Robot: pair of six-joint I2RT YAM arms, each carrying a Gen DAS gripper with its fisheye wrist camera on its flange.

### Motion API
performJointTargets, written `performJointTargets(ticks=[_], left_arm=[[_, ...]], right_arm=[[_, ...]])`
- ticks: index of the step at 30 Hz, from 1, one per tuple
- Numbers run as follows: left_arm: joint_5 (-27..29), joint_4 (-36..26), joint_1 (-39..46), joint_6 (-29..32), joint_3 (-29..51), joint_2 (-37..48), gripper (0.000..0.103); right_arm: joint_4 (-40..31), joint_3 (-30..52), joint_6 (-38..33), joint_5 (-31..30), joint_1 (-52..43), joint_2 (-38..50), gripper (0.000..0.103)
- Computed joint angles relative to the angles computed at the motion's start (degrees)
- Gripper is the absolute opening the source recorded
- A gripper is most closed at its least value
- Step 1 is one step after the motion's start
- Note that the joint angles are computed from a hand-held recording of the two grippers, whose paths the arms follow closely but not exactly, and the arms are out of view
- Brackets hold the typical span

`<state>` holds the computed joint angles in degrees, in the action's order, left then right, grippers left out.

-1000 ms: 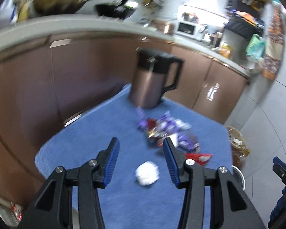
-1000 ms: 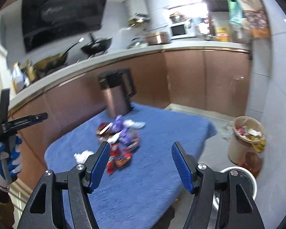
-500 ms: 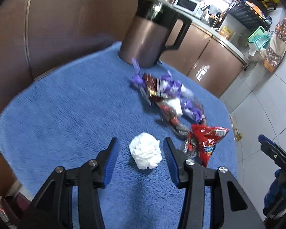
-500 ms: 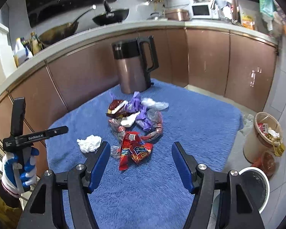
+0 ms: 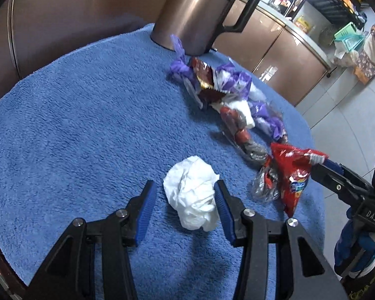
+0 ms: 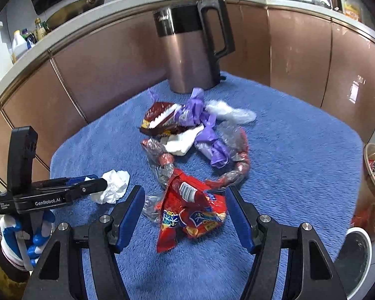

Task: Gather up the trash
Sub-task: 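Grasp the white tissue with the left tool while the right tool grasps the red chip bag, then carry the tissue and chip bag over the white bin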

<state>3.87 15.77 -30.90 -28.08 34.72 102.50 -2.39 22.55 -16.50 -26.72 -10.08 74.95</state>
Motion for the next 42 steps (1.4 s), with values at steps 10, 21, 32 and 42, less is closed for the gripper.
performJointTargets(ticks=[10, 21, 32, 42], left_arm=[[-4.5, -1.0, -3.7, -0.1, 1.2, 0.5, 0.018], [-12.8, -4.8, -9.6, -2.2, -3.7, -14.2, 0.015], [-19.3, -14.8, -21.9, -3.1, 0.3, -24.2, 0.015], [-18.9, -23.5, -34.8, 1.8, 29.5, -1.9, 0.015]], right_arm=[[1.3, -0.1, -1.7, -5.0, -2.8, 2.9, 0.011], [-14.1, -2.0, -8.5, -17.1, -17.1, -13.8, 0.009], [-61.8, 13.2, -59.2, -34.1, -65.3, -8.5, 0.009], [-55.1, 25.0, -62.8, -33.8, -85.0, 12.0, 0.009]])
